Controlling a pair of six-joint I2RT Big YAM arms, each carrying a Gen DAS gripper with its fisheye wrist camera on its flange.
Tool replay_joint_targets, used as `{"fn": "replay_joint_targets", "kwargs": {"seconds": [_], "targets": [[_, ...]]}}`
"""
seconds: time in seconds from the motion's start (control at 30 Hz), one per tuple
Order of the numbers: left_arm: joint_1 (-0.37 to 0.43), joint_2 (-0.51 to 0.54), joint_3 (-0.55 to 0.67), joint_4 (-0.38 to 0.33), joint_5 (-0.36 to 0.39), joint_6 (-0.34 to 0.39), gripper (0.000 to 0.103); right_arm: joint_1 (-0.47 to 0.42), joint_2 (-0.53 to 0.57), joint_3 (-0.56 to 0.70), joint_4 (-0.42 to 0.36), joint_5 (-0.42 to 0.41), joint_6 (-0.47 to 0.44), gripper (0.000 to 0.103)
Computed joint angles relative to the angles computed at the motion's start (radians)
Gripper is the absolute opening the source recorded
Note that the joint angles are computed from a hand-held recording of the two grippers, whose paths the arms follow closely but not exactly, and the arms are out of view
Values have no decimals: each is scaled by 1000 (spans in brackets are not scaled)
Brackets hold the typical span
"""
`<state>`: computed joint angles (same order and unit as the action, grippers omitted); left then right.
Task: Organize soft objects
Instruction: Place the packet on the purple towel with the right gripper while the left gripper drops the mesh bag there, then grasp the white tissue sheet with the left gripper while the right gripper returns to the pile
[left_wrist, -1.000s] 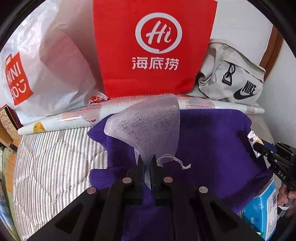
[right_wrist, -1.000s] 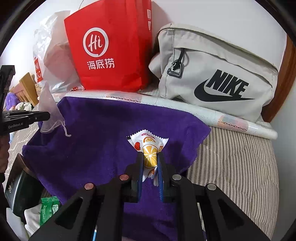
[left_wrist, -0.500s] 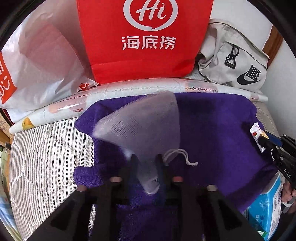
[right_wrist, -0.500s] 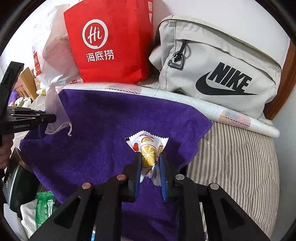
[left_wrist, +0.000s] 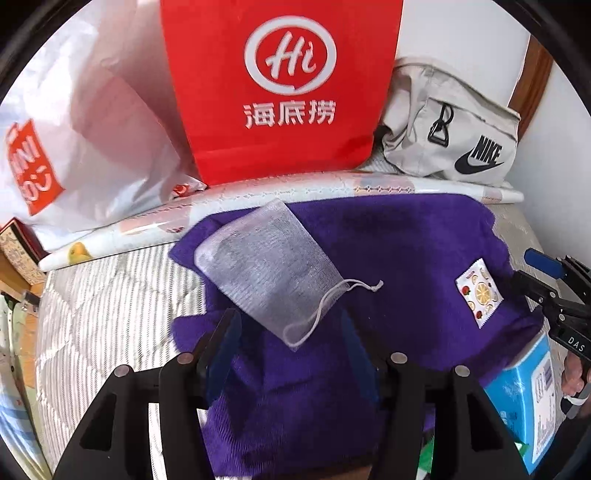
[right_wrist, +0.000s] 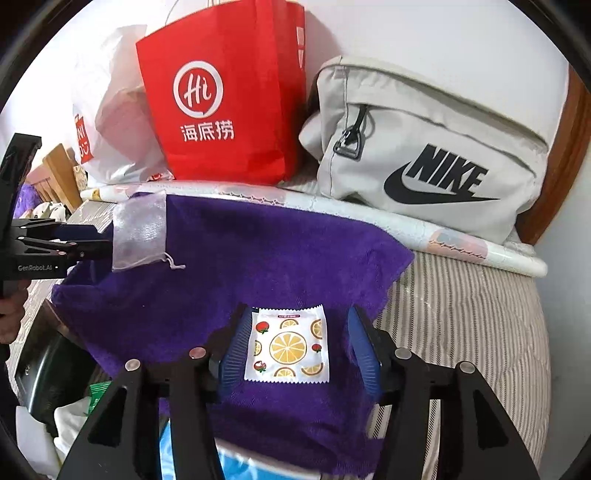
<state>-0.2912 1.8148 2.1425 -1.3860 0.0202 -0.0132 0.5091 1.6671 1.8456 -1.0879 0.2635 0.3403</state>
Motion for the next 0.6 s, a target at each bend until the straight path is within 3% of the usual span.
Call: {"fn": "replay_joint_targets", "kwargs": {"seconds": [0.33,0.6], "targets": [[2,-228,-185,81,-59,-30,55,77,-105,-68,15,51,69,54],[23,-436,-373,123,-47,-55,55,197,-177,-112,-16,79,127,55]]}}
